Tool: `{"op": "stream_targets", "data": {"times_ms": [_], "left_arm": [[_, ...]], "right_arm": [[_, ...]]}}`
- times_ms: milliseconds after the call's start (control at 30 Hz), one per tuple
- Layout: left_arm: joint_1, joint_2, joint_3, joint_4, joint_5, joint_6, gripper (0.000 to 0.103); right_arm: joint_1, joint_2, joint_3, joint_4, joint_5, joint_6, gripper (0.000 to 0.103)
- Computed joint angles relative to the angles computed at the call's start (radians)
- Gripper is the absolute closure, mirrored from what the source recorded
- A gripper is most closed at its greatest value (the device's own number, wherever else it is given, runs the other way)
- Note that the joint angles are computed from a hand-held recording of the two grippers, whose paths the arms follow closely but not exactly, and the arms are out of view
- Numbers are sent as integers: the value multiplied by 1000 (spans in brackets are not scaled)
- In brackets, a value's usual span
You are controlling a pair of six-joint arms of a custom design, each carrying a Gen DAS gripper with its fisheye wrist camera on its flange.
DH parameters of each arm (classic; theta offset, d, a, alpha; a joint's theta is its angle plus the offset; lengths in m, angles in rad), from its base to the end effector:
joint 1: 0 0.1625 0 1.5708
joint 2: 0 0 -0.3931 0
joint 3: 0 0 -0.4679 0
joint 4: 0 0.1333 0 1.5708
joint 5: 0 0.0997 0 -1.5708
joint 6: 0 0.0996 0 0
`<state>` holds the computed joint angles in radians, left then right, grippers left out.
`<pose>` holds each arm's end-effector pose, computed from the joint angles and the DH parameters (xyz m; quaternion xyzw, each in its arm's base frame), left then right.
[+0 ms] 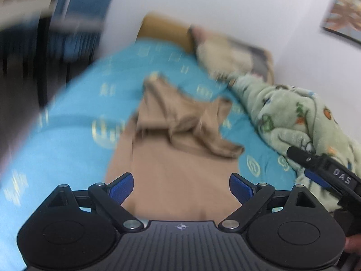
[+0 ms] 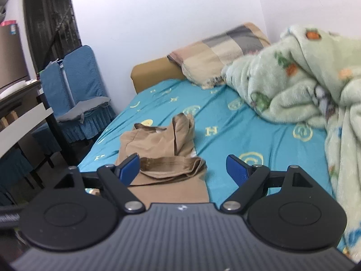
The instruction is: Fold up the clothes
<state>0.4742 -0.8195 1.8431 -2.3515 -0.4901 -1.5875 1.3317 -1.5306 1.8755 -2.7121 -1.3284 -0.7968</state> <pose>-0.4304 -0.4695 -0.0193 -0.1464 0.8408 -0.4738 0.2170 0.0118 -0.6153 0.4007 0.2969 -0.8668 0.3896 0.0937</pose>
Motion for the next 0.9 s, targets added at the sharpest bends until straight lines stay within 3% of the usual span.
{"op": "stream_targets", "data": {"times_ms": [133, 267, 367, 533, 633, 767, 800, 833, 867, 900], "left_arm": [[40, -21, 68, -166, -128, -108, 13], [65, -25, 112, -318, -174, -116, 13], [90, -3, 129, -448, -216, -131, 13], [93, 10, 162, -556, -116, -219, 14], [92, 10, 167, -534, -75, -268, 29], [95, -1, 164, -423, -40, -375, 63], [96, -1, 169, -436, -36, -384, 67], [97, 5, 180, -488, -28, -378, 68], [95, 5, 193, -522, -23, -380, 78], [98, -1, 196, -520, -23, -379, 91]], "right_arm": [[-6, 27, -87, 221, -51, 171, 18], [-62, 74, -195, 541, 24, 447, 17], [-83, 93, -213, 640, 42, 552, 17], [-94, 133, -236, 695, 20, 699, 19], [-94, 142, -226, 667, -37, 751, 29], [-97, 136, -188, 543, -35, 783, 37], [-92, 137, -181, 512, -46, 775, 42], [-82, 142, -182, 502, -76, 756, 63], [-73, 146, -183, 492, -103, 737, 78], [-70, 146, -180, 486, -112, 720, 81]]}}
